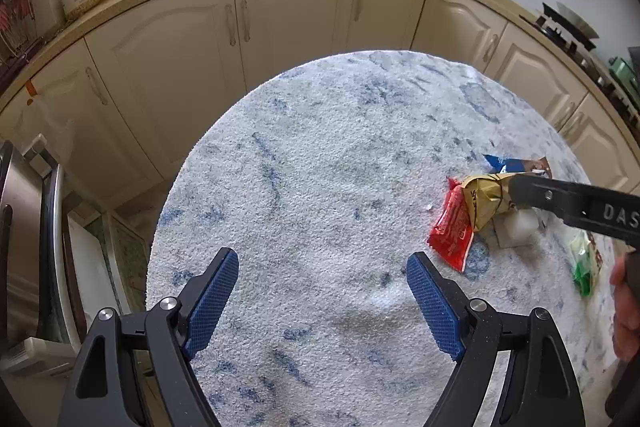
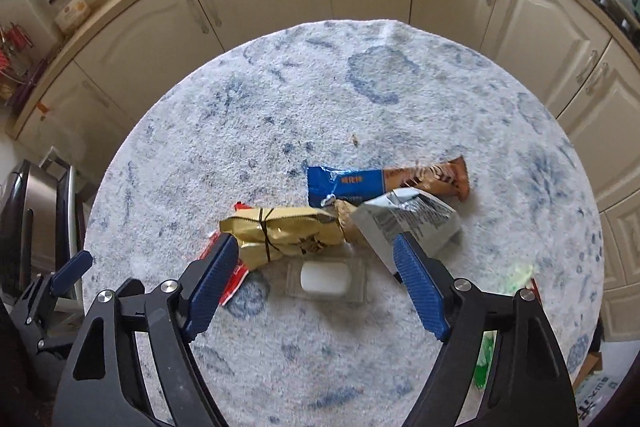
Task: Collect trash
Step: 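Grasp the gold string-tied wrapper with the right tool while the left tool grasps the red wrapper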
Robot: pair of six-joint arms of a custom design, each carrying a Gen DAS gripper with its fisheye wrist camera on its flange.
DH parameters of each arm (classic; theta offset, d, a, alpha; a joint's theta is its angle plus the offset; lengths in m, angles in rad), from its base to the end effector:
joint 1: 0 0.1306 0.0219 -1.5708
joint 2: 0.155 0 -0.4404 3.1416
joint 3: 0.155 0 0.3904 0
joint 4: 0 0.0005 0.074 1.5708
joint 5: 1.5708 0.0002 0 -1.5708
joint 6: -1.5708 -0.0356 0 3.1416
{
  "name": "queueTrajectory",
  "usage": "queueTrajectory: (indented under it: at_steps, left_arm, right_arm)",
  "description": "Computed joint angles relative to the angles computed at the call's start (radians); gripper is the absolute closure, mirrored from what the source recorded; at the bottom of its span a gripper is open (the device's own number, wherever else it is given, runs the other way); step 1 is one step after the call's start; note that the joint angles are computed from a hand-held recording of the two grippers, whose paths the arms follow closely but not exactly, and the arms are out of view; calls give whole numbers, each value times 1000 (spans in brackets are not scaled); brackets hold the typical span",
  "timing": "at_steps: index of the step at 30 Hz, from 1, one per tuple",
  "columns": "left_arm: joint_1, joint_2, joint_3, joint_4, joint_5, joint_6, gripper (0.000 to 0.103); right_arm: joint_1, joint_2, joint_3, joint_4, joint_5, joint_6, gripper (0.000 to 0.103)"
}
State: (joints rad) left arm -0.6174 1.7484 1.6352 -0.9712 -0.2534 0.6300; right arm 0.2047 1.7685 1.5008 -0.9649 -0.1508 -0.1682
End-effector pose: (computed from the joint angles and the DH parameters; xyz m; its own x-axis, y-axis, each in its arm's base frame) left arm 0.4975 -0.3429 0.4068 -0.8563 -0.0915 -0.5083 -0.0490 0.9941 -0.0963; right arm 0.5733 0.1240 0.3375 -0.9524 -0.0287 -0.3034 -0.0916 0.9765 0.1952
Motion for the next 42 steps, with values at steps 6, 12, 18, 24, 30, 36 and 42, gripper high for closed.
queueTrajectory:
  at_steps: [6,12,18,24,30,36,42]
  left_arm:
    - [18,7,-4,14,-14,-3,20]
    - [13,4,-19,29,9,-4,20]
    - [5,-20,-53,34,5,9,20]
    - [-4,-53,-88,42,-5,41,20]
    - [-10,-55,-92,18,-17,48,20]
    - [-11,-41,-79,-13,-26,62,20]
    - [-26,-13,-27,-28,-32,48,20]
  right_arm:
    - [19,26,20,13,7,21,56]
    - [17,25,24,-7,-32,35,66]
    - [10,-12,-11,-86,-147,154,77]
    - [69,-21,-18,-25,-24,316,57]
    - [119,57,36,-11,7,463,53]
    - [104,46,16,-36,-52,417,80]
    - [48,-26,-50,-26,-105,310,80]
